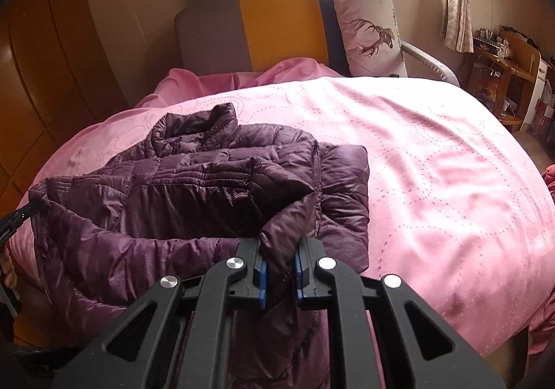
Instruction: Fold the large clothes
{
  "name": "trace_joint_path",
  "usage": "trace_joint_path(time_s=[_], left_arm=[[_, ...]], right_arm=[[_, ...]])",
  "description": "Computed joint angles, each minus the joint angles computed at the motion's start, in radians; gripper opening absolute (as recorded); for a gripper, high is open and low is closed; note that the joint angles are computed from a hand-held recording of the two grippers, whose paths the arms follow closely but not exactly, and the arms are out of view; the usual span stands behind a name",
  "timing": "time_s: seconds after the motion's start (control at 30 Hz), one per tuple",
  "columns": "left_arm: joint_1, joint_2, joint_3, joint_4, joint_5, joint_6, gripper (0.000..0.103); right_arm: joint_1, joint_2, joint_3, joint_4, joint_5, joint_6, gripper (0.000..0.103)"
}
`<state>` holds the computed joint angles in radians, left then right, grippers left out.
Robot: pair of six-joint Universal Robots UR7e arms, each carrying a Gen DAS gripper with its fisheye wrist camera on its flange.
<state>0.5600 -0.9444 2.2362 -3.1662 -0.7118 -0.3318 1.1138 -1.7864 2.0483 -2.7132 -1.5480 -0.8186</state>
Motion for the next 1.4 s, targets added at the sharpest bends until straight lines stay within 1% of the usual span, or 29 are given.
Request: trace_joint_path(time_s=[0.13,0.2,0.3,0.4,0.47,0.63,0.77,0.83,0.87,0.97,1.13,1.3,1.37,1.4], left_arm=[[-0.002,-0.040,0.013,-0.080,-0.020,-0.006,0.002],[0.000,-0.045,0.003,-0.097,-0.020,0.001,0.002],[0.011,-0.034,-0.034,-0.138,-0.018,0.036,0.002],[0.026,-0.014,-0.080,-0.147,-0.003,0.063,0.002],[0.049,0.007,-0.123,-0.146,-0.002,0.079,0.002],[0.129,0.079,-0.257,-0.100,-0.012,0.083,0.002],[0.180,0.137,-0.355,-0.053,-0.015,0.078,0.002],[0.200,0.160,-0.395,-0.024,-0.012,0.074,0.002],[0.210,0.175,-0.416,-0.004,-0.006,0.069,0.002],[0.234,0.206,-0.455,0.051,0.004,0.038,0.002],[0.267,0.262,-0.513,0.157,0.039,0.007,0.002],[0.308,0.307,-0.566,0.278,0.035,-0.054,0.002],[0.313,0.319,-0.580,0.317,0.038,-0.075,0.002],[0.313,0.318,-0.580,0.321,0.042,-0.077,0.003]], right_arm=[[-0.004,-0.045,-0.027,0.064,0.075,0.019,0.009],[0.003,-0.045,-0.047,0.082,0.093,0.032,0.009],[0.030,-0.022,-0.085,0.088,0.102,0.067,0.009],[0.064,0.025,-0.130,0.072,0.087,0.099,0.009],[0.086,0.075,-0.176,0.069,0.074,0.140,0.009],[0.140,0.201,-0.276,0.029,0.004,0.206,0.009],[0.177,0.294,-0.331,-0.035,-0.079,0.207,0.009],[0.184,0.336,-0.355,-0.053,-0.115,0.207,0.009],[0.186,0.359,-0.368,-0.058,-0.143,0.211,0.009],[0.184,0.415,-0.400,-0.075,-0.194,0.210,0.009],[0.177,0.500,-0.431,-0.135,-0.295,0.196,0.009],[0.172,0.569,-0.475,-0.130,-0.370,0.205,0.010],[0.173,0.582,-0.486,-0.120,-0.385,0.203,0.011],[0.174,0.579,-0.487,-0.116,-0.384,0.199,0.013]])
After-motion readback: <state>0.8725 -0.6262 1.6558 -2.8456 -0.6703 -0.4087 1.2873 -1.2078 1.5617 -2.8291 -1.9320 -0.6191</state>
